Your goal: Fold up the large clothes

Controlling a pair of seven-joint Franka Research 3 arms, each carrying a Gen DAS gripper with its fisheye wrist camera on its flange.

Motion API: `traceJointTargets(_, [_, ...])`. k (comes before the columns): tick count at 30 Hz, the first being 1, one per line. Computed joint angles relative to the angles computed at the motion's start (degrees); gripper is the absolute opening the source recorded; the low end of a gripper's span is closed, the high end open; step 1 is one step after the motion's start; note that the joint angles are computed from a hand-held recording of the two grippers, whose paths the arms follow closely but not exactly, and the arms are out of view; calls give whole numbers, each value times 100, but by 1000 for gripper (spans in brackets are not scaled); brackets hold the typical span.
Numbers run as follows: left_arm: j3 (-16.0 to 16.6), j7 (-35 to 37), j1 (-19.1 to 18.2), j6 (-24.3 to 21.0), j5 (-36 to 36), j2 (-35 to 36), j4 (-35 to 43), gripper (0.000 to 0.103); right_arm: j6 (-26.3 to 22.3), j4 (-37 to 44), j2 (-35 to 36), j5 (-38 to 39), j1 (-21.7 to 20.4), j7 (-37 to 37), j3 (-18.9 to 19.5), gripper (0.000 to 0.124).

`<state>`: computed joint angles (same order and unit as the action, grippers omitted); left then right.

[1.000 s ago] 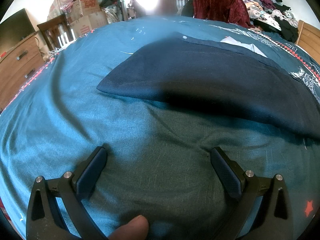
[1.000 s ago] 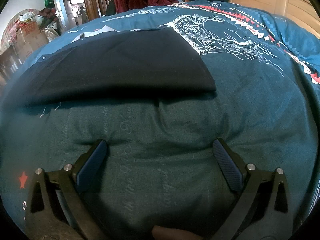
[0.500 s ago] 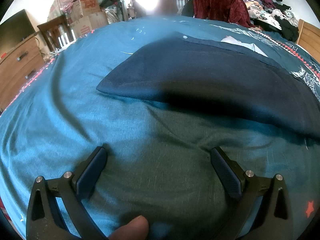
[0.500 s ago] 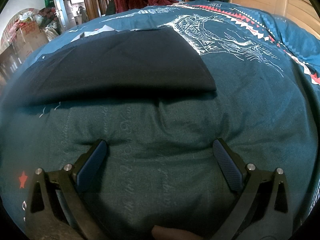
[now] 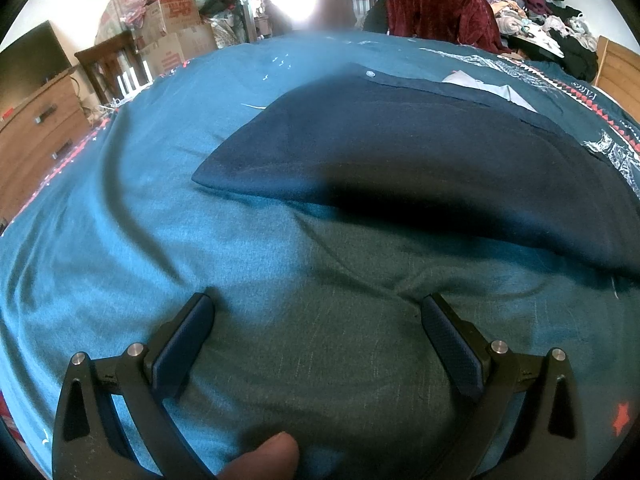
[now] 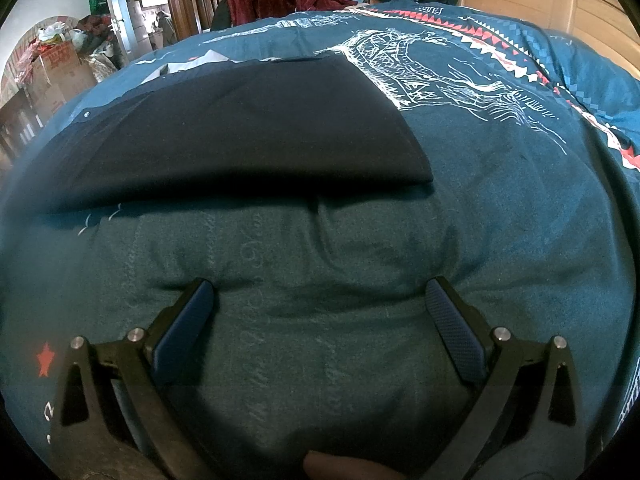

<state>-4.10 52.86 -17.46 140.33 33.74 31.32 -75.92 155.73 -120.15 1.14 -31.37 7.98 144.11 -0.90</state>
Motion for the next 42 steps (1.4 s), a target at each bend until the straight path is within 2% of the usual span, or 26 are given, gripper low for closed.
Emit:
traceJointTargets(14, [8,7,-22,-61,37,9,27,103,-17,-1,-7,-10,-3,-3,-5,103])
traceJointTargets(18, [-73,120,56,-118,-141,-52,29,103,-258,67,-51,-23,13,-96,25,103])
traceJointTargets(20, [-2,49,-18,-123,5,-164,-18,103,-403,113,-82,161,15,-418,49,103])
traceJointTargets(23, [129,-99,-268,-159,596,-420,-77,103,-842,297,-143,451,31,-989,94,103])
traceJointTargets(27, [-84,-22,-400,-32,875,-933,-165,103,-1552,572,-636,368,51,-937,251,103])
traceJointTargets(30, [-517,465,-307,217,256,-1283,-138,103,-2147,987,-954,439,36,-972,421,103])
traceJointTargets(32, [-680,710,-428,110,43,-1390,66,103,-2431,1263,-1046,181,-1,-885,572,103])
traceJointTargets(35, [-843,1024,-604,-36,-237,-1443,366,103,-3183,1746,-1215,-289,-25,-721,793,103])
traceJointTargets(37, [-862,1068,-766,-3,-197,-1499,478,103,-3372,1833,-1339,-495,-43,-625,861,103])
traceJointTargets(42, [-873,1246,-1137,-311,-179,-1284,1195,103,-3594,1800,-1743,-1409,-239,-213,1077,103])
